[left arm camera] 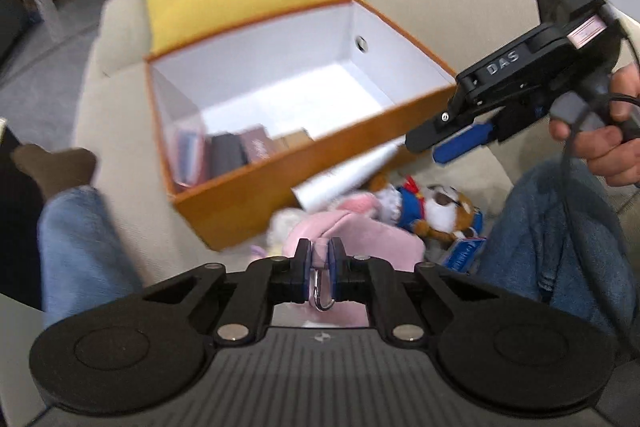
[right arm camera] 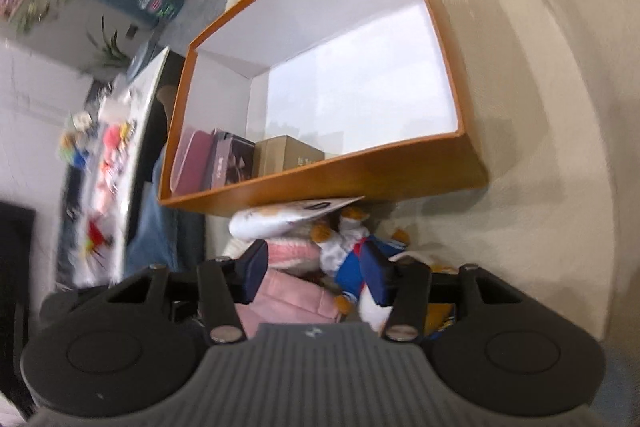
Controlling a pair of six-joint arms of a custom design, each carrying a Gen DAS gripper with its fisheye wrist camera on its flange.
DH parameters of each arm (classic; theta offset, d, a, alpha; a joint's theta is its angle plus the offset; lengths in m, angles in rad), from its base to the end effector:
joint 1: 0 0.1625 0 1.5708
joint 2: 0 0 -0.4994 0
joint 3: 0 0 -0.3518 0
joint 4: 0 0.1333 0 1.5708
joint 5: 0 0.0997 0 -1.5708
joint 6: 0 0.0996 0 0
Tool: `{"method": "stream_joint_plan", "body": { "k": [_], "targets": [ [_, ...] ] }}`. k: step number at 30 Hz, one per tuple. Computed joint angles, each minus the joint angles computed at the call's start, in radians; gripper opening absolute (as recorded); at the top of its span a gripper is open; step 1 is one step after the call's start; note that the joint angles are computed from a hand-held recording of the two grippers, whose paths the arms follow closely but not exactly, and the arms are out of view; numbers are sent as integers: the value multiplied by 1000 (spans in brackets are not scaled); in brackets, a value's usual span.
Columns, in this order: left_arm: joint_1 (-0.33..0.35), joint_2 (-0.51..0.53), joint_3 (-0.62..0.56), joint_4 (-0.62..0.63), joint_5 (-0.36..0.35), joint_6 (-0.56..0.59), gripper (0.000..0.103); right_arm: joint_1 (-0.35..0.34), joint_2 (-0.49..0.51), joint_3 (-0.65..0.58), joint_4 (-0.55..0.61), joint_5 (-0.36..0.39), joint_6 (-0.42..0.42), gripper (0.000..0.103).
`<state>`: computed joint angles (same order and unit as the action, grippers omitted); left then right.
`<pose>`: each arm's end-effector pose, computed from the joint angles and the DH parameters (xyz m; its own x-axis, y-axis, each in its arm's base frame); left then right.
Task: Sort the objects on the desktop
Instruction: 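Grasp the pink bag by its metal clip with the left tool, then grasp the white Vaseline tube with the right tool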
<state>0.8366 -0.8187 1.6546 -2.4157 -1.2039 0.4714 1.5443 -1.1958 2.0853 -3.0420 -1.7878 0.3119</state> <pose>-0.3285 -0.6163 0.1741 -0.3151 0.8922 -0.3237 0.9126 0.3784 0.1549 0.0975 -0.5440 0.3274 -0.9193 0.3935 0.0026 0.3197 0.7507 -0.5781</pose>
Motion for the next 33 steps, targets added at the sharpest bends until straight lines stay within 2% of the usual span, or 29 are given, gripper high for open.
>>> {"method": "stream_joint_plan", "body": {
  "k": [5,10,12,13,14,18,21,24,27,30,33],
  "targets": [
    [-8,14,-28,-23,43,16,10,-36,12,-7,-16,76,84,53],
    [-12,24,-19,-109,128,45,10,-35,37,-40,0,61,98,52],
    [-16,31,-9,-163,179,74,10,-42,46,-52,15,69,99,38],
    [-19,36,2,-203,210,98,10,-45,51,-54,13,74,100,36],
    [-21,39,12,-239,239,123,10,-46,55,-54,9,78,103,28],
    [-19,48,26,-295,292,162,10,-42,62,-40,-28,76,101,23],
    [-18,55,52,-348,329,200,10,-9,62,-32,-48,43,44,19],
    [-21,64,101,-422,372,266,10,51,70,-33,-71,-7,-56,14],
    [-12,52,114,-344,345,235,10,116,94,-40,-104,-72,-165,11],
    [-14,51,153,-416,358,272,11,172,127,-60,-130,-136,-264,10],
    [-3,32,125,-334,318,220,15,210,153,-84,-146,-170,-329,9]
  ]
}}
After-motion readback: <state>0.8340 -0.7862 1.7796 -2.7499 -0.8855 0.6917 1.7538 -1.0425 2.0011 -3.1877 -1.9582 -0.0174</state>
